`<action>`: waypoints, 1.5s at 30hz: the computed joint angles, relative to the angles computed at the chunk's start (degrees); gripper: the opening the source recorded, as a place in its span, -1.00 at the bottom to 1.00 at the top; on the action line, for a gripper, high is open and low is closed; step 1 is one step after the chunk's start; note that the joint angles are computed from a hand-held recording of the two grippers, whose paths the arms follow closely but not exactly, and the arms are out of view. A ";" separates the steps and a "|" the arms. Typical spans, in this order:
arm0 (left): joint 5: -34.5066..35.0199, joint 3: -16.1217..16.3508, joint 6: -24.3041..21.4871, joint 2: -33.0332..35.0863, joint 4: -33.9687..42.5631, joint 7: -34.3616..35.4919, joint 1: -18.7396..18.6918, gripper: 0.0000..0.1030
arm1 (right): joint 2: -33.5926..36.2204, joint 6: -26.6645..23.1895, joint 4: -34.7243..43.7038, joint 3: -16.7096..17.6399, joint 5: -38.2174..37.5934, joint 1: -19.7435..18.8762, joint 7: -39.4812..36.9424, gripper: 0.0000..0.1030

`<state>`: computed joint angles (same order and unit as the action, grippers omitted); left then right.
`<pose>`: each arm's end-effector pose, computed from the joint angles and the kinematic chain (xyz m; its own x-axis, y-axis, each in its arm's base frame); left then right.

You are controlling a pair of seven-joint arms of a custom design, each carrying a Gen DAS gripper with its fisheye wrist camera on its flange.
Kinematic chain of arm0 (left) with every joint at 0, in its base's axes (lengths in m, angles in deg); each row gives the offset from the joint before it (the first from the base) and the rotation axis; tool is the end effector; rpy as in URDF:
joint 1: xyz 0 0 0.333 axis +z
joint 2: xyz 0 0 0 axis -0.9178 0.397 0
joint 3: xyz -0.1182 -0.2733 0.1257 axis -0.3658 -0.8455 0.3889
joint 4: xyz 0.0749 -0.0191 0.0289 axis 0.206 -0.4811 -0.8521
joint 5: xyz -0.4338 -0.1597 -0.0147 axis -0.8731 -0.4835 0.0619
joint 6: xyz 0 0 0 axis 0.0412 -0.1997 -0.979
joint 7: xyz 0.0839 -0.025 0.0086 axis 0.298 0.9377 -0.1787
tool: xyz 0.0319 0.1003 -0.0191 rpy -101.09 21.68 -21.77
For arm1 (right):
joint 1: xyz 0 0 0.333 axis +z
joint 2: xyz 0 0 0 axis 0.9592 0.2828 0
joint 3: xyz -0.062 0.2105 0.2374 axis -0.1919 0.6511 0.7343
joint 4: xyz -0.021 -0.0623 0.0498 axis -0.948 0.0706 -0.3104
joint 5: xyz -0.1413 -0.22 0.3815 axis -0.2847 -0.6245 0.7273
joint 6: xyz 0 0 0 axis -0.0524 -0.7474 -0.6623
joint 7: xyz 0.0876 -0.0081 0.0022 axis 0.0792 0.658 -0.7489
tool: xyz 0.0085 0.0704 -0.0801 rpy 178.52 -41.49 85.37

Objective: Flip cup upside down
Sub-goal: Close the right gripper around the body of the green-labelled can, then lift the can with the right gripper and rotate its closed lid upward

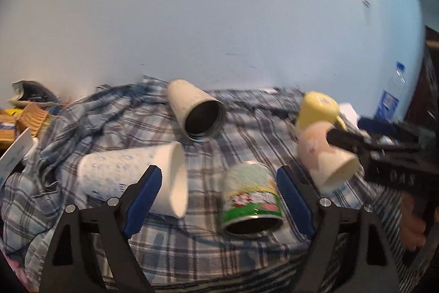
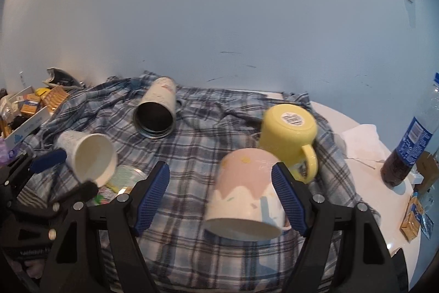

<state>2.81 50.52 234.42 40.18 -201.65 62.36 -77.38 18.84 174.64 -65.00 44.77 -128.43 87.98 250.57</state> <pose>0.4130 -0.1792 0.4133 -0.2430 -0.9666 0.0812 -0.5500 0.0684 -0.8323 0.4096 0.3051 0.4502 0.1067 -0.9941 -0.0214 -0.6284 -0.0507 -0.7762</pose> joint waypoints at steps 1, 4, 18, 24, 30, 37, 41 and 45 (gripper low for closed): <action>-0.99 -1.34 0.27 -0.41 -0.14 -0.88 1.67 0.70 | 0.52 -0.81 0.70 0.02 0.92 0.81 -0.97 0.48; -3.22 -2.61 -0.46 -0.70 0.22 -3.24 4.82 0.70 | 3.07 -2.44 2.99 -0.73 4.66 3.88 -4.57 0.48; -2.22 1.45 -3.15 -0.01 0.35 -9.98 4.60 0.70 | 17.47 -3.07 11.43 -9.50 41.84 13.98 -25.09 0.45; -2.25 0.30 -2.02 -0.44 -0.16 -11.04 5.31 0.70 | 20.14 1.35 11.61 -10.64 62.15 15.89 -39.81 0.45; -1.84 2.72 -3.27 0.36 0.32 -11.14 3.63 0.70 | 21.62 1.07 12.69 -9.04 70.75 15.41 -48.72 0.32; -2.01 6.00 -3.73 1.00 0.61 -11.21 1.30 0.70 | 18.04 4.30 9.57 -7.13 46.25 12.30 -32.96 0.32; -1.75 4.50 -3.14 0.57 0.36 -11.05 2.27 0.70 | 14.65 5.43 7.83 -4.33 28.67 8.27 -20.53 0.32; -1.44 3.68 -2.50 0.18 0.15 -10.65 2.47 0.70 | 13.22 6.35 6.67 -5.21 25.32 8.45 -18.24 0.32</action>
